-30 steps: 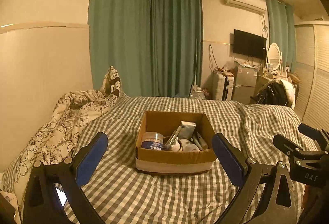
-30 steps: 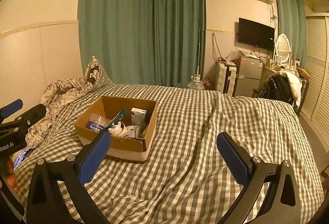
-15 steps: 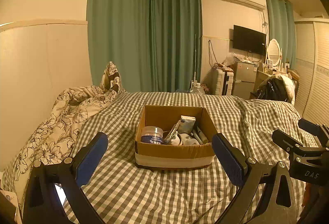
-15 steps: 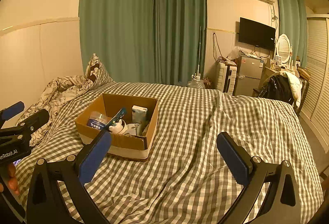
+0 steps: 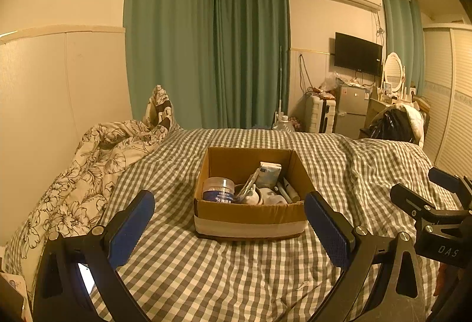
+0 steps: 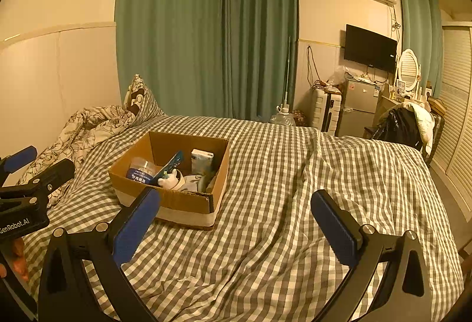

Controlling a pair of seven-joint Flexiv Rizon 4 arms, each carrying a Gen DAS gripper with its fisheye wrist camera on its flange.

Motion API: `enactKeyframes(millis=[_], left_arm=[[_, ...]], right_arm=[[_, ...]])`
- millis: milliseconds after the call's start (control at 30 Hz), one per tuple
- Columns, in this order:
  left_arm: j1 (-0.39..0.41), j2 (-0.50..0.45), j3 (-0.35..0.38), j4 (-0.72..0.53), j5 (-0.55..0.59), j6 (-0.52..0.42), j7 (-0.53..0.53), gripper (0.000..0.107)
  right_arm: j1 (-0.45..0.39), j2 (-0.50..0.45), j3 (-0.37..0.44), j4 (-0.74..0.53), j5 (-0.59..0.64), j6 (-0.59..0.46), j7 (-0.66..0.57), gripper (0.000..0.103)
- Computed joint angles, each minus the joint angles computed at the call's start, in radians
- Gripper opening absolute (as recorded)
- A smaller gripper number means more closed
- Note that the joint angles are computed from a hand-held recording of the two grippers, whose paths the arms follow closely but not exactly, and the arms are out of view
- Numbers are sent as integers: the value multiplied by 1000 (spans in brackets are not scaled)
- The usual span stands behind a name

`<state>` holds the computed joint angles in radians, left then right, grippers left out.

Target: Organize objects

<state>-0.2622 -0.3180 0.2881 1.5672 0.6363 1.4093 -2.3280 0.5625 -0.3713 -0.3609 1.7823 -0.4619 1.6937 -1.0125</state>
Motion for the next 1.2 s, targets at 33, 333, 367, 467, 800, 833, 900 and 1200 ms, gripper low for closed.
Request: enactKeyframes(millis=[33, 333, 367, 467, 800, 833, 900, 1200], left_arm=[[2, -1, -2, -1, -1, -2, 4, 103], [6, 0, -7, 0, -6, -7, 16, 103], [5, 0, -7, -1, -4, -10, 17, 103], [5, 0, -8, -2, -3, -13, 17, 103], [17, 0, -21, 11, -45, 1, 62, 103], [14, 0, -17, 11, -44, 2, 60, 103], [10, -1, -12, 9, -41, 2, 57, 103], [6, 0, -9, 8, -39, -2, 55, 103]], right_arm=[[-8, 0, 10, -3, 1, -4, -3, 103], [-10, 5, 16, -2, 1, -2, -3, 103], [-11, 5, 17, -2, 0, -2, -3, 103], [-13, 6, 20, -2, -2, -3, -2, 103], [-28, 5, 42, -3, -8, -11, -2, 103], [-27, 4, 41, -4, -10, -11, 0, 103], [-24, 5, 36, -2, -13, -9, 4, 103], [-42, 7, 57, -5, -23, -18, 6, 103]])
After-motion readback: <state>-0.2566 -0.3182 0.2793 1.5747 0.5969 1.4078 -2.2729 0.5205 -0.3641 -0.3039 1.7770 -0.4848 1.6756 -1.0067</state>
